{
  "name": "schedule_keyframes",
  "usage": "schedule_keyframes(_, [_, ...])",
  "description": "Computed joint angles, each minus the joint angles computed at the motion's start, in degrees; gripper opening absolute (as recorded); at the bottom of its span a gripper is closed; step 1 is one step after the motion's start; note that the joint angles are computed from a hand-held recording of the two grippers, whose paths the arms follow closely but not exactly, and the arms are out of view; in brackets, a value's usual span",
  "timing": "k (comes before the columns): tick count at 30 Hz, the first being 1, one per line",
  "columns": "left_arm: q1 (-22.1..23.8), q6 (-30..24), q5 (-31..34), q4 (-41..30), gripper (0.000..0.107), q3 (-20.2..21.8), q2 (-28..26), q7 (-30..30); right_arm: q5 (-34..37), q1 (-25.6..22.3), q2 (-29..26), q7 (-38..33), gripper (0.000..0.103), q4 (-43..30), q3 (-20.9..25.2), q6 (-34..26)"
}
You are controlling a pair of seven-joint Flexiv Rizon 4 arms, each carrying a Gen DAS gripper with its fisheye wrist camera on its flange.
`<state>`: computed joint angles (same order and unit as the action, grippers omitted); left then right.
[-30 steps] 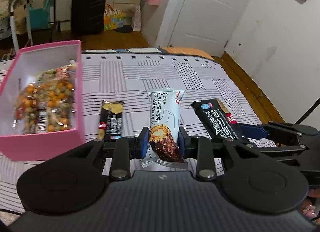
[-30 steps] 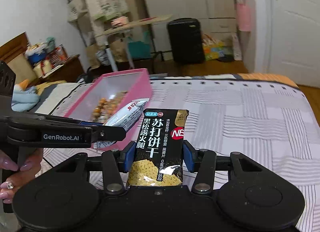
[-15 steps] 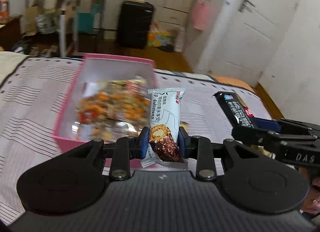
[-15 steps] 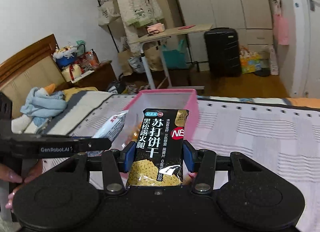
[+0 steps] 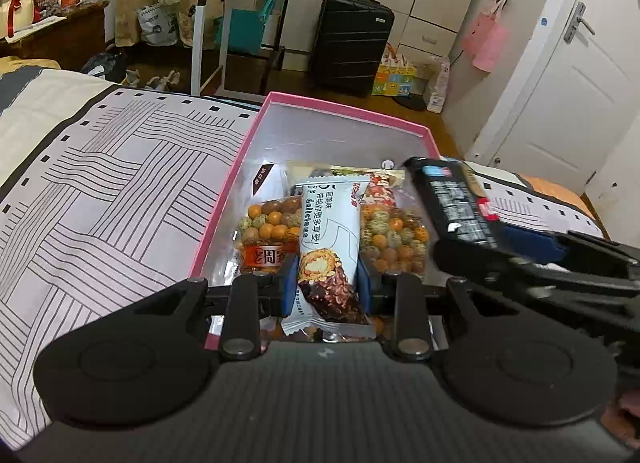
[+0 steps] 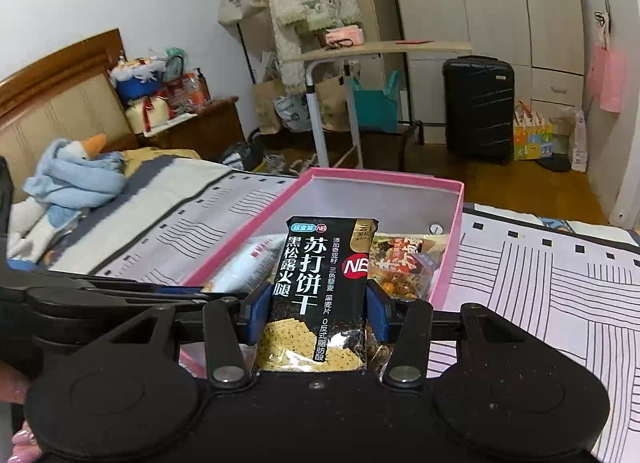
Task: Organize snacks
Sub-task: 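Carry both snacks into the pink box and open both grippers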
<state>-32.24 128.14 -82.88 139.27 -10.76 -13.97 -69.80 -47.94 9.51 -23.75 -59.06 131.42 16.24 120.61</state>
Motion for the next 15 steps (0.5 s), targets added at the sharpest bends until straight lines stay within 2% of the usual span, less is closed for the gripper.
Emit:
schedule_keyframes(3, [0.4, 0.5, -0.6, -0.3, 0.029, 0.1, -1.1, 0.4, 1.2, 0.8, -1.3, 0.5, 0.055, -0.9, 0.0, -1.2])
schedule_keyframes(5, [1.5, -1.6, 1.6, 0.3, 0.029, 0.7, -1.0, -2.1, -1.1, -1.4, -3.1, 2.7, 0.057, -1.7, 1.4, -1.0])
schedule_keyframes(7, [2.1, -2.9, 3.7, 0.9, 0.031, 1.3, -1.2, -4.2, -3.8, -3.9, -4.3, 6.1, 0.066, -2.1, 2.7, -0.8])
schedule_keyframes(9, [1.5, -2.0, 2.0, 0.6, 0.041, 1.3, -1.7, -4.2, -3.6, -4.5, -3.9, 7.8, 0.067, -1.3, 2.4, 0.4])
schedule_keyframes(10, [1.3, -1.6, 2.1, 0.8, 0.043, 1.3, -1.6, -4.6, -3.5, -4.9, -3.7, 7.6, 0.067, -0.7, 2.0, 2.3])
schedule_keyframes(15, [1.4, 0.0, 11.3, 4.6, 0.046, 2.7, 0.5, -12.9, -13.1, -9.6, 0.7, 12.4, 0.067, 1.3, -0.3, 7.9])
